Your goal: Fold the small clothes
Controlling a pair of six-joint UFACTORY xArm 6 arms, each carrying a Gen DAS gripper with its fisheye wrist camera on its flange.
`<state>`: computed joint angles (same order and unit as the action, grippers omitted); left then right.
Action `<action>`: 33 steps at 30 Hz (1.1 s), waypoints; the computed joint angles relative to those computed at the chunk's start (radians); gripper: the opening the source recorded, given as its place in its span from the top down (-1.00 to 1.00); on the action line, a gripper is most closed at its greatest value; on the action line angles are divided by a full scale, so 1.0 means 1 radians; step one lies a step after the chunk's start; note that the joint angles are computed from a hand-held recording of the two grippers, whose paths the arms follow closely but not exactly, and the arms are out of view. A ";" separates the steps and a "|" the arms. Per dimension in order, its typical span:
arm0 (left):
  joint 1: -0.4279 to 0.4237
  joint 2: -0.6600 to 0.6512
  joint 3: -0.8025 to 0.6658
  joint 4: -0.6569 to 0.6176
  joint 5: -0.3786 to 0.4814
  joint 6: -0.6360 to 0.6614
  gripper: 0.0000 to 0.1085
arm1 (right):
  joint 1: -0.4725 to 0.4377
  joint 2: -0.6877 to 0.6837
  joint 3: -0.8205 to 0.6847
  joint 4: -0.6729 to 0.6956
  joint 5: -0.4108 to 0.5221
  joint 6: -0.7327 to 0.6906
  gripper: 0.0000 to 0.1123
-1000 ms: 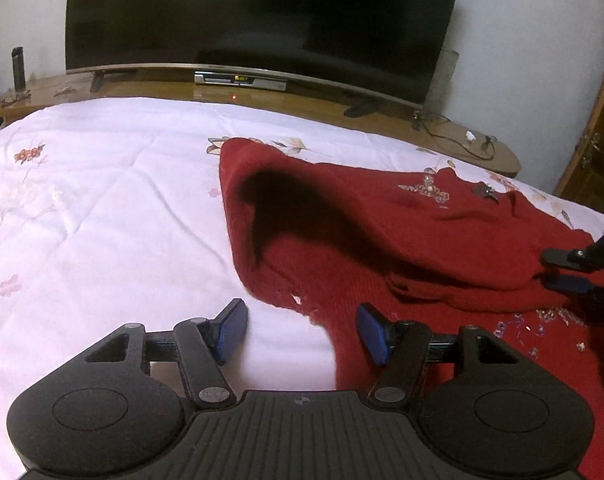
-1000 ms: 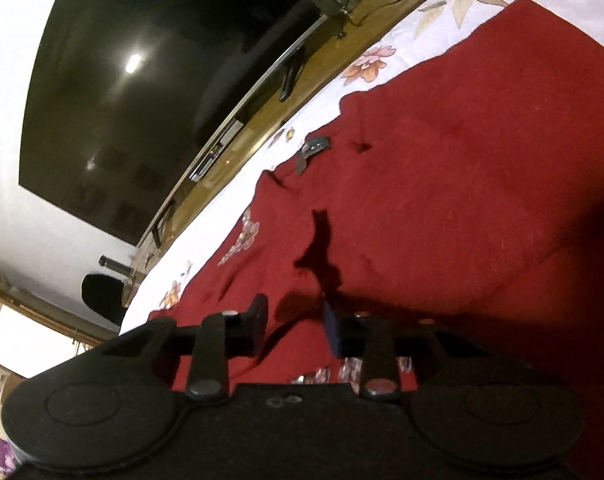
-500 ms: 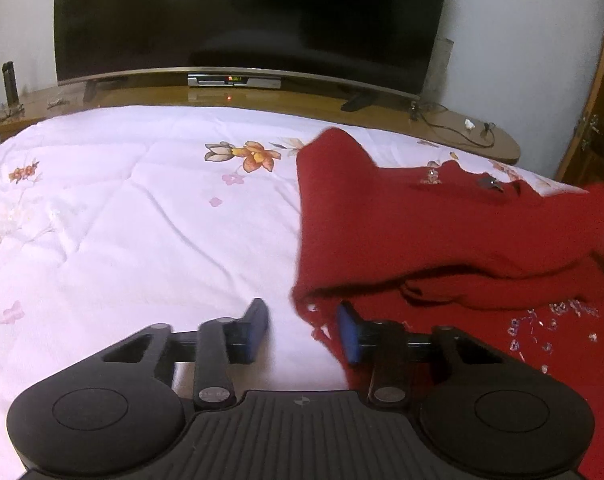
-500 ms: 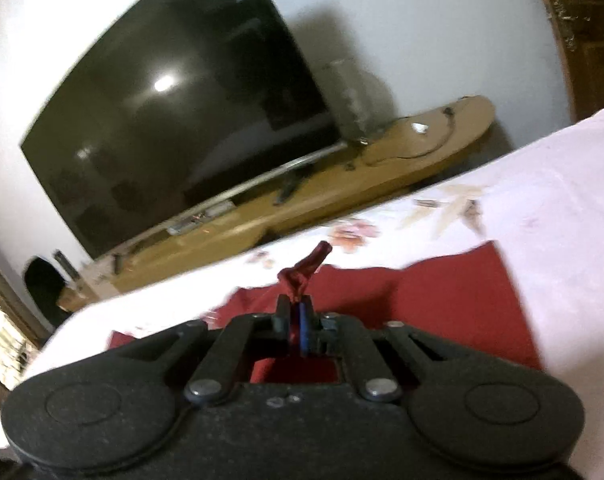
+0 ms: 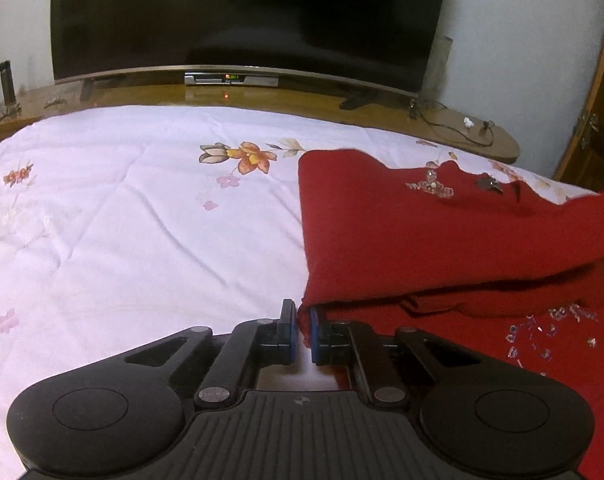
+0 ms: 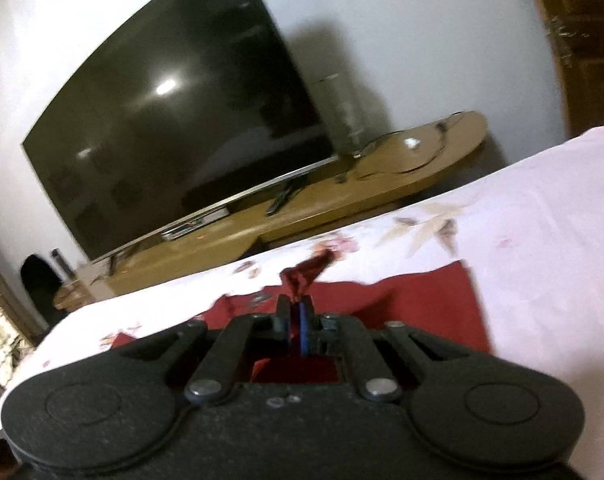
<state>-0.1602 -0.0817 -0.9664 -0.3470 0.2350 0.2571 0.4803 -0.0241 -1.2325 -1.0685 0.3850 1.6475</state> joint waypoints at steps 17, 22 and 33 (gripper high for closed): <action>-0.010 -0.019 0.005 -0.025 0.023 0.061 0.94 | -0.033 -0.006 0.098 0.240 0.077 -0.165 0.90; -0.003 -0.019 -0.002 -0.020 0.038 0.064 0.93 | -0.042 -0.021 0.139 0.219 0.041 -0.152 0.89; -0.014 0.000 -0.084 -0.372 -0.050 0.326 0.62 | -0.057 -0.075 0.141 0.032 0.039 -0.091 0.64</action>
<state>-0.1738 -0.0814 -1.0507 -0.7189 0.1851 0.5834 0.4233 -0.0991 -1.0912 -1.0367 0.4243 1.5565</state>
